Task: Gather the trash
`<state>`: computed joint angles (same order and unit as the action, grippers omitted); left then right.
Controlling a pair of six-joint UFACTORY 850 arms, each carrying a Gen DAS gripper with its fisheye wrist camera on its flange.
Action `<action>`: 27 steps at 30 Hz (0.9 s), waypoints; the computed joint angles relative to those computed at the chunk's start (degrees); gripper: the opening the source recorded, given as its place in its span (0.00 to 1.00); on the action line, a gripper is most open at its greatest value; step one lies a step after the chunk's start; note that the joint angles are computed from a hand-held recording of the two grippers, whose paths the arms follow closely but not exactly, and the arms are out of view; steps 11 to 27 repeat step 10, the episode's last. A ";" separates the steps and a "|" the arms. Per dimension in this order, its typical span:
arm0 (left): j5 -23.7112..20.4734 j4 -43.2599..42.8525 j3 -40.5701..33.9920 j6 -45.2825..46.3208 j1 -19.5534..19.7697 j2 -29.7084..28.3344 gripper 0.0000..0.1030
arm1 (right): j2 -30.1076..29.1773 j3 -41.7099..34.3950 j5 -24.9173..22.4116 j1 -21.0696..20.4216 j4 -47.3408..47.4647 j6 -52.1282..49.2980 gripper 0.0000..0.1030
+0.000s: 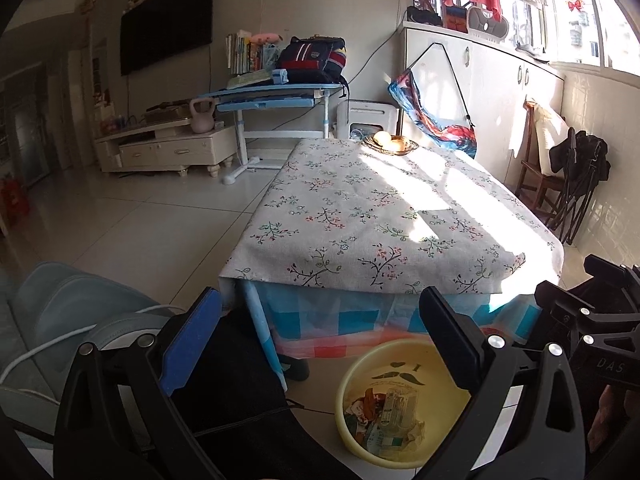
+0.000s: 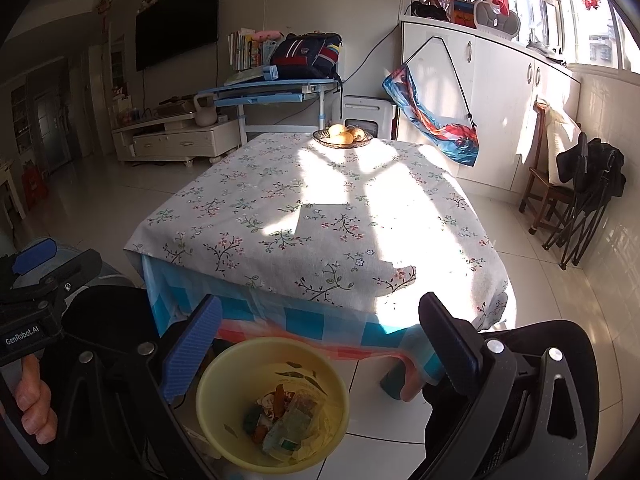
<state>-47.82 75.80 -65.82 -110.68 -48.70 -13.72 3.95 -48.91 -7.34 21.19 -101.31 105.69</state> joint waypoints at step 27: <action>-1.40 -5.32 -1.13 3.46 0.73 -0.61 0.93 | 0.10 -0.02 0.50 -0.41 -0.18 0.20 0.92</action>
